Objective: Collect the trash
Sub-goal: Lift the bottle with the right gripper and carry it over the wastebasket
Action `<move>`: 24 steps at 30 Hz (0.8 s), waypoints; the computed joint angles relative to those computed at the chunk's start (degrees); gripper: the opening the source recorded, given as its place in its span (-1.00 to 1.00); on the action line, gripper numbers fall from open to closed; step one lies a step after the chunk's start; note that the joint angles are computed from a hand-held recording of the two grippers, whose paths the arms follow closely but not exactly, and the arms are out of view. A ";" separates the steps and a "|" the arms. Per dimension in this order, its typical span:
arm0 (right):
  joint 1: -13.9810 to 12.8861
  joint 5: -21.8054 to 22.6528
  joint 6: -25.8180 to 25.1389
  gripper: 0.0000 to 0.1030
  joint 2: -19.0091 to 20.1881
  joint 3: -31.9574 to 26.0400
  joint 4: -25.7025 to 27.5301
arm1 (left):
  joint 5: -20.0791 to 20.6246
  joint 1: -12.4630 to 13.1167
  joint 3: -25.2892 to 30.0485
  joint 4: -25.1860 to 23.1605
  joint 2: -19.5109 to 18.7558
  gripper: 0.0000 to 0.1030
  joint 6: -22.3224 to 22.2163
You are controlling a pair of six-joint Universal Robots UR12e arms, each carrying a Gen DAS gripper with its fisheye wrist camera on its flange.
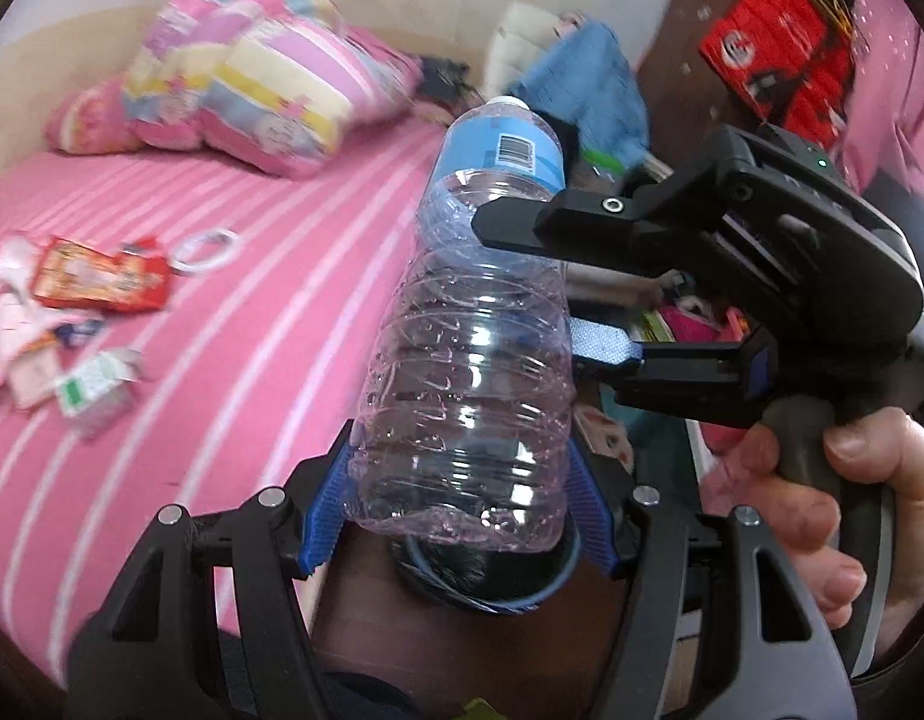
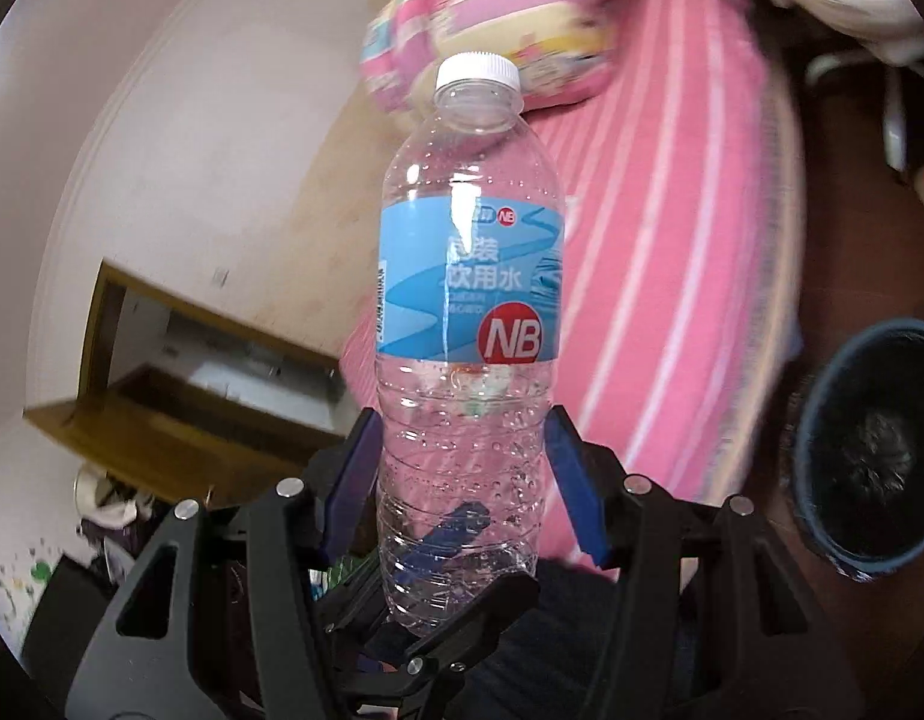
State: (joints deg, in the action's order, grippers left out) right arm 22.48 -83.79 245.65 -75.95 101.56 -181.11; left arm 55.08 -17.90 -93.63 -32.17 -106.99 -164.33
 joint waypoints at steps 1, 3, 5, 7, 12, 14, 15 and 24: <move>-0.39 -0.68 1.15 0.11 -0.70 1.73 -0.67 | -0.14 -0.52 0.44 -1.04 -0.46 0.20 0.45; -0.99 -1.34 2.49 0.11 -1.62 3.91 -1.33 | -0.21 -1.72 1.45 -3.43 -1.56 0.20 1.44; -1.63 -2.03 4.53 0.11 -2.71 6.57 -2.27 | -0.01 -2.87 2.22 -5.50 -2.53 0.20 2.40; -2.25 -2.29 6.17 0.11 -3.27 8.48 -3.00 | 0.08 -3.89 3.09 -7.74 -3.57 0.20 3.14; -4.12 -2.09 10.24 0.11 -4.22 13.47 -4.95 | 0.98 -5.97 5.52 -12.98 -6.30 0.20 4.74; -4.77 -1.75 11.80 0.11 -4.27 14.97 -5.45 | 1.58 -6.66 6.57 -15.39 -7.45 0.20 5.62; -5.09 -1.45 12.82 0.11 -4.16 15.77 -5.90 | 1.83 -6.93 6.80 -16.37 -7.75 0.20 5.95; -6.74 1.56 19.40 0.11 -2.70 20.32 -7.35 | 3.38 -8.36 11.05 -28.56 -12.56 0.20 9.93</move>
